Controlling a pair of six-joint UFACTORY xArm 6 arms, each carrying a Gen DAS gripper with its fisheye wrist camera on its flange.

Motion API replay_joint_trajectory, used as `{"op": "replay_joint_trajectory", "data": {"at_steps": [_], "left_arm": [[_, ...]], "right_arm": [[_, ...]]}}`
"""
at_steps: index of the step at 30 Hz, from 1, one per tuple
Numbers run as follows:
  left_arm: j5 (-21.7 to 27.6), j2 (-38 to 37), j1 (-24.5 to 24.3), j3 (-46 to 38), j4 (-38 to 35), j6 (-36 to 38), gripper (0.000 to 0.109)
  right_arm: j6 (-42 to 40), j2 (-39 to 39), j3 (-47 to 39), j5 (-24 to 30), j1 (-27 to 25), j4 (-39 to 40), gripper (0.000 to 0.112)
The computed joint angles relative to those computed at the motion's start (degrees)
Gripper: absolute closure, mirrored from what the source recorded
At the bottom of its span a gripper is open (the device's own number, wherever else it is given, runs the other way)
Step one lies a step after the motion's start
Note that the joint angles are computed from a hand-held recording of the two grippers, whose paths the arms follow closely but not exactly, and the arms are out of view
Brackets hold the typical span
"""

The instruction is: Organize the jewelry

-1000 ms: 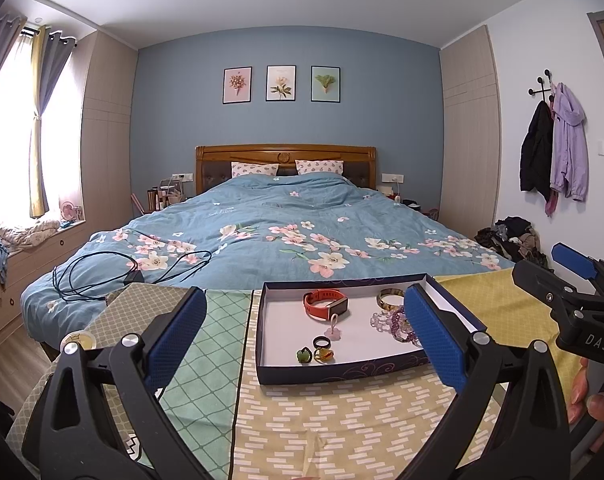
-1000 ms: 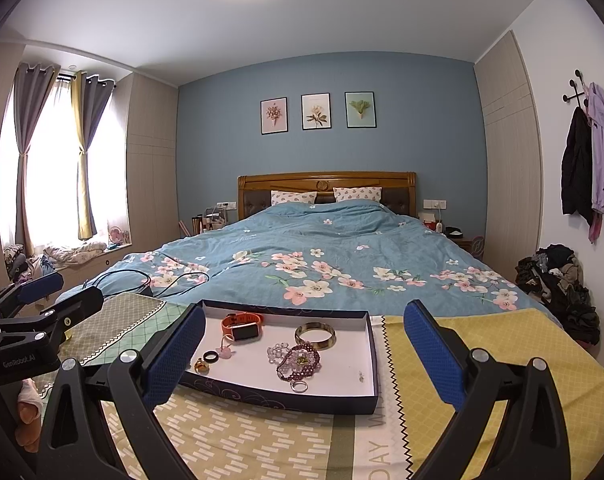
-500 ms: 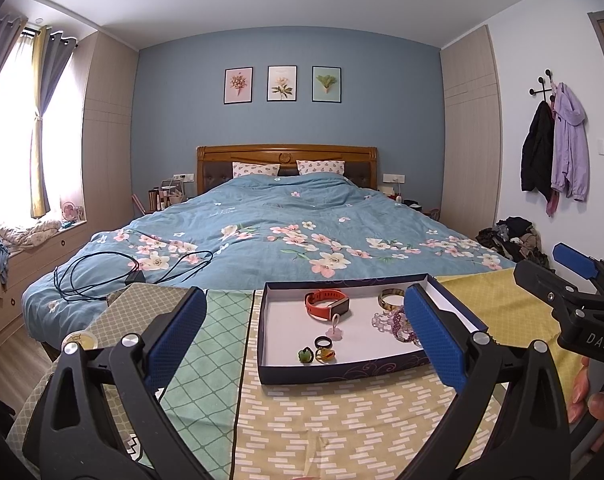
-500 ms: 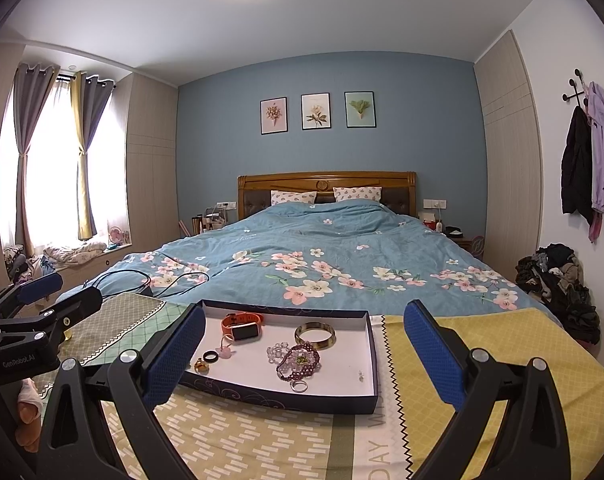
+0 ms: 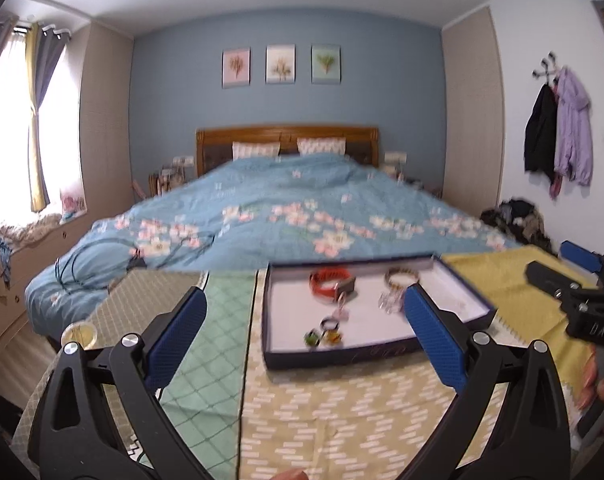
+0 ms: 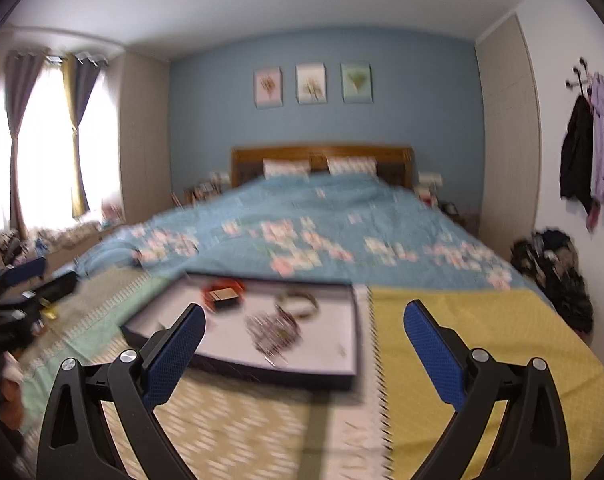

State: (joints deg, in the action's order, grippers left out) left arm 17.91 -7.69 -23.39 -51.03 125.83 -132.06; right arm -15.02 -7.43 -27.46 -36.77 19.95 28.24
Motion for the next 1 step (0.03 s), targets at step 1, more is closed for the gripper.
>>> {"op": "replay_joint_trajectory", "data": {"at_steps": [1], "left_arm": [[-1.34,1.21,1.06,-0.84,-2.35,2.9,0.011]], "right_arm": [[-2.58,0.21,-0.96,3.12,-1.02,2.25,0.016]]}}
